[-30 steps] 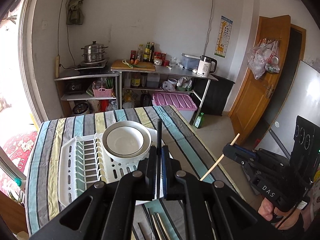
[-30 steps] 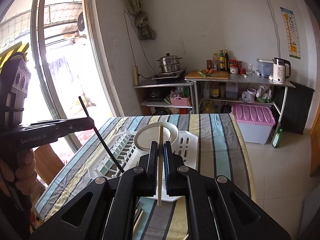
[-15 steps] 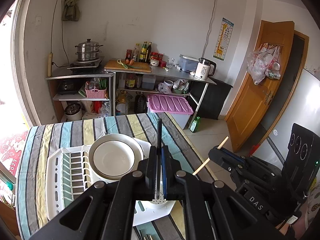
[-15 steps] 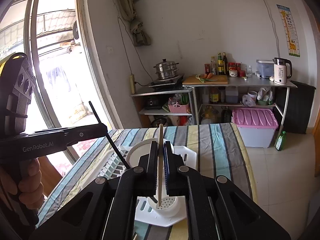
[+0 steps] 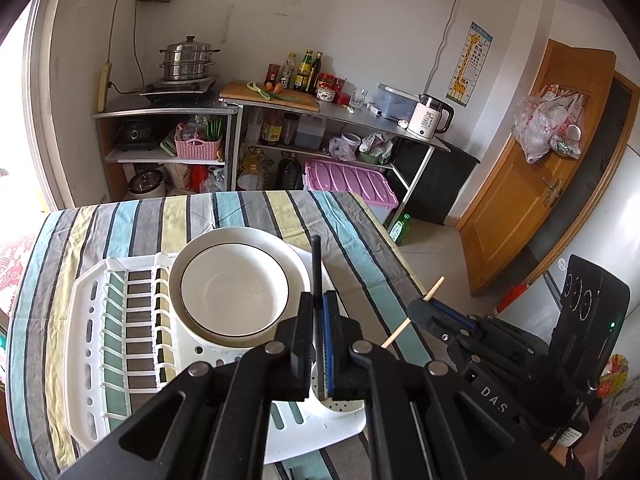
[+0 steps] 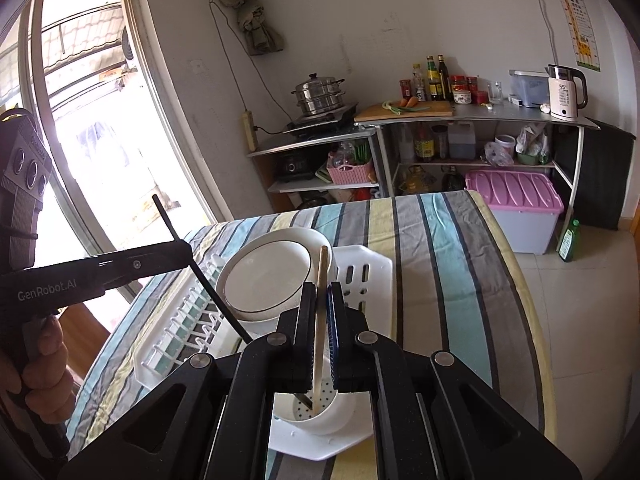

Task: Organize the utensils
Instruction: 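Put the black chopstick in the white cup with the left tool while the right tool adds its wooden one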

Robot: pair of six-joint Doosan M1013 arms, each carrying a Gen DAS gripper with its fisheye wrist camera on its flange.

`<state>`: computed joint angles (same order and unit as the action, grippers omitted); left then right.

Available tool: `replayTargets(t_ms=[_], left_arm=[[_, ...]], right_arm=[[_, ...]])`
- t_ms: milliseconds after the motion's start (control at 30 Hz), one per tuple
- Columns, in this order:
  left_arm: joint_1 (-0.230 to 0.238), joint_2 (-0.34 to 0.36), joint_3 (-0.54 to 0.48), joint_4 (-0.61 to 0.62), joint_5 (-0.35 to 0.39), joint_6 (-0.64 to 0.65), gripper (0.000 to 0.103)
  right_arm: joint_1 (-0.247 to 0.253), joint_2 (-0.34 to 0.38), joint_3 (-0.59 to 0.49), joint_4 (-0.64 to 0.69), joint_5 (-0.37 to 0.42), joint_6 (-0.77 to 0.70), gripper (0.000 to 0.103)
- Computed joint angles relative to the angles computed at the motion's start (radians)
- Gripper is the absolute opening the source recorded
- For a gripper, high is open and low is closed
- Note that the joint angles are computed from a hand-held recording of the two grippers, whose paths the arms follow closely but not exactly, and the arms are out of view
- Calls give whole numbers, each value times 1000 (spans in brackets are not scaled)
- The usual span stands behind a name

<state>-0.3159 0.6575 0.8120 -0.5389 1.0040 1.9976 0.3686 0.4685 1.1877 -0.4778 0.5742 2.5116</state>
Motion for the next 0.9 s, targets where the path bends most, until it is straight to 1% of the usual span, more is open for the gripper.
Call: replayTargets(t_ms=[167,233,367,433,500,600,667,733,833,900], left_arm=[[9,5,-2,20,-12,-18,6],[12,1,8,14,-21,-6,6],[16,-8,28,30,-36,-8,7],[17,-15,42,30,-45,-8,7],[20,-24,61,32,-57,1,8],[22,-36,83,31,-60,17,8],[23,-41,94,24,-54,33,12],[24,-51,113,24,-62,44,15],[25,-70,144,15,-69,66,15],[26,-87,175,10,-88,82,15]], right_arm=[[-4,-1,1,-8,18,16,6],[-5,-5,5,-10,27,26,7],[-7,-7,3,25,53,-4,7],[-5,-9,6,19,62,-9,16],[-4,-13,12,27,61,-10,18],[-1,-18,19,26,65,-8,20],[0,-21,23,21,71,-1,20],[2,-27,33,15,70,12,21],[8,-44,58,-9,56,40,22],[18,-56,76,-43,48,68,23]])
